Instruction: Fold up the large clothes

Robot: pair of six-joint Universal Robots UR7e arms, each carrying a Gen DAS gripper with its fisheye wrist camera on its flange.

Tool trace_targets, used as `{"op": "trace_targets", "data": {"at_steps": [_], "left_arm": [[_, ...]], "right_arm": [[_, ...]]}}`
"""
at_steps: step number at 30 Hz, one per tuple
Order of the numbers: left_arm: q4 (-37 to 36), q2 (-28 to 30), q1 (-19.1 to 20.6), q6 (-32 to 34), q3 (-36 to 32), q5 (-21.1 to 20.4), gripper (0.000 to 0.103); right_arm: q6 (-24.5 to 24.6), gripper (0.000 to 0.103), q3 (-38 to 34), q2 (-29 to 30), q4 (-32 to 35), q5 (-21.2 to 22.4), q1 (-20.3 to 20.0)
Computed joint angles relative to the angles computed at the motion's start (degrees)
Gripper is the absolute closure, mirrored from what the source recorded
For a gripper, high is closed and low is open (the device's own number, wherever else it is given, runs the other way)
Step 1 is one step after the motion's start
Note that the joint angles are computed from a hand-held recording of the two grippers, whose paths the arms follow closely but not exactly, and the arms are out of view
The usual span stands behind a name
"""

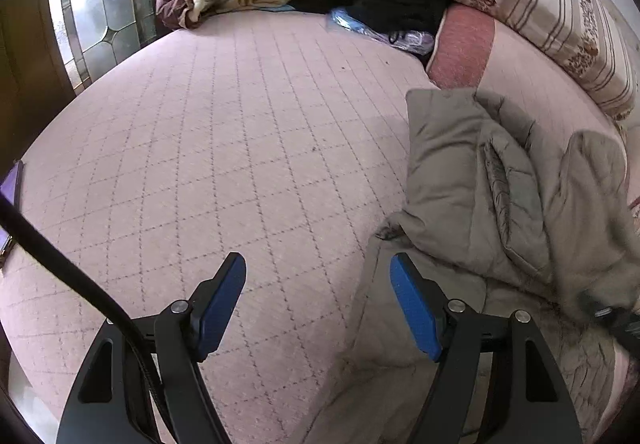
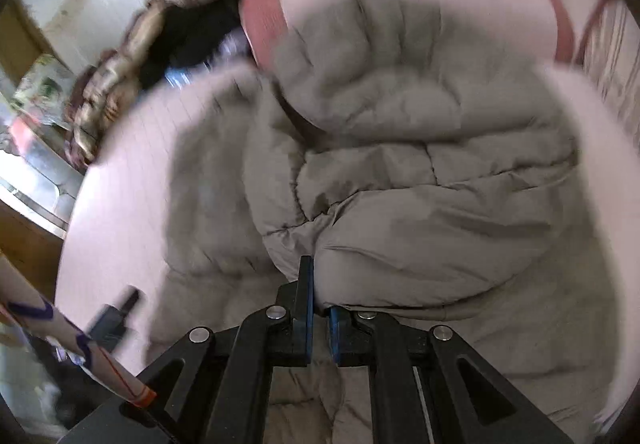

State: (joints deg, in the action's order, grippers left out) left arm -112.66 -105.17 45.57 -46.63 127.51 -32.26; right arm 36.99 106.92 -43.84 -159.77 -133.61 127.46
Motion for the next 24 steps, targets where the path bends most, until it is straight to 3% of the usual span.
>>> {"op": "trace_targets", "data": {"at_steps": [5, 10, 11, 13, 15, 21, 24], "left_arm": [[0.86, -0.03, 0.26, -0.81, -0.47, 0.09, 0.029], [1.38, -0.08, -0.87, -0.75, 0.03, 1.69, 0.029], [1.68, -0.08, -1.01, -0.88, 0.08, 1.83, 0.029], [2.28, -0.18, -1.14, -1.32, 0.10, 1.84, 0.029], [2.88, -0.60, -1.33, -1.85, 0.19, 1.82, 0.029], [3.62, -1.79, -2.12, -2.81, 0.56, 2.41, 0.029], [3.37, -1.62, -2.12, -2.73, 0.60, 2.03, 0.029]], "right_arm": [[-1.54, 0.096, 0.26, 3.38, -7.85, 2.77, -4.59], [-3.50, 0.090, 0.63, 2.95, -9.19, 1.38, -3.77], [-3.63, 0.086, 0.98, 2.62, -9.20, 0.40, -3.15], [-4.03, 0.061, 2.84, 1.16, -10.51, 0.46, -2.30], [-4.14, 0.048, 4.88, -0.61, -11.49, 0.20, -1.10], [-2.81, 0.048, 9.07, -7.14, -4.25, -2.35, 3.28], [-4.21, 0.048, 6.45, -8.85, -1.53, -9.17, 5.24]]}}
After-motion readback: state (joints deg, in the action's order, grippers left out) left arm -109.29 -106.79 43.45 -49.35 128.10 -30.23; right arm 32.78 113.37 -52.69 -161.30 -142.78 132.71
